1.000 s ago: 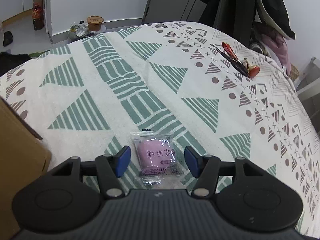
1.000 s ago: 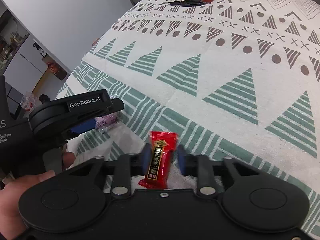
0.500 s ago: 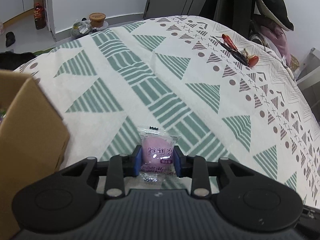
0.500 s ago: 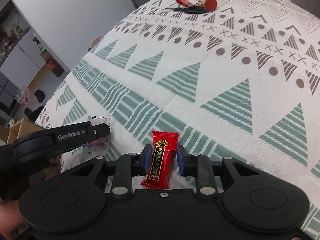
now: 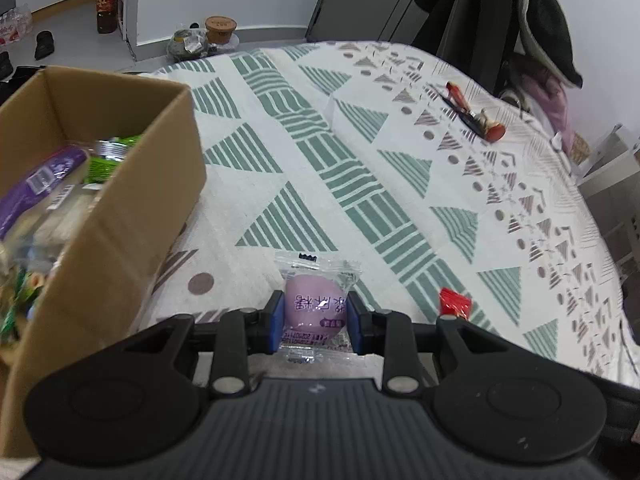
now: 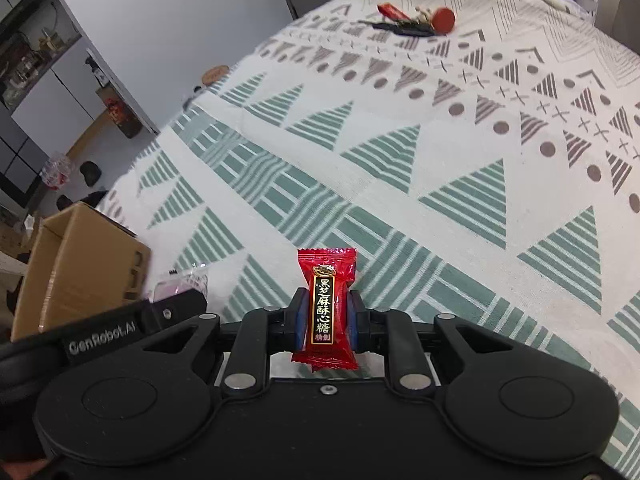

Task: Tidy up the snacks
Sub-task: 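Carry both snacks over the box and open both tools to drop them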

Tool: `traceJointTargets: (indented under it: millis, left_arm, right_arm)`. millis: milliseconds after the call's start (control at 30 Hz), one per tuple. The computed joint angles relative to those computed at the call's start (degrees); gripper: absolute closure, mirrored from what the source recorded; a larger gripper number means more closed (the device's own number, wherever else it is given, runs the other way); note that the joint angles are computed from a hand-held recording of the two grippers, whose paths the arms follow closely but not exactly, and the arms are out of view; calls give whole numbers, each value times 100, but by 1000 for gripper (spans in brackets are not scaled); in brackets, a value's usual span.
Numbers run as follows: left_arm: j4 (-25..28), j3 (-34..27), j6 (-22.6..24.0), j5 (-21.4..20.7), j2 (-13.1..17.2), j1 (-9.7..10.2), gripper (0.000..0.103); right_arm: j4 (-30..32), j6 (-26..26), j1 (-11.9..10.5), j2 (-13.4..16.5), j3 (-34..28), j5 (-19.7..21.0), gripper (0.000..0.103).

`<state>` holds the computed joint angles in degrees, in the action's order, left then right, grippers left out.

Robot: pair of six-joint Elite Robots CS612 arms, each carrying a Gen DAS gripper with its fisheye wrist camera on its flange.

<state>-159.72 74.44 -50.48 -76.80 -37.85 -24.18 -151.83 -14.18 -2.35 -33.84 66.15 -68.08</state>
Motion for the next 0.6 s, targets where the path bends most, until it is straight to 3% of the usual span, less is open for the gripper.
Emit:
traceJointTargets:
  millis: [600]
  left_arm:
    - [-903,1059,-126,410,-814,23,72]
  right_arm:
    - [-1312,-88,127,-612,911,460,83]
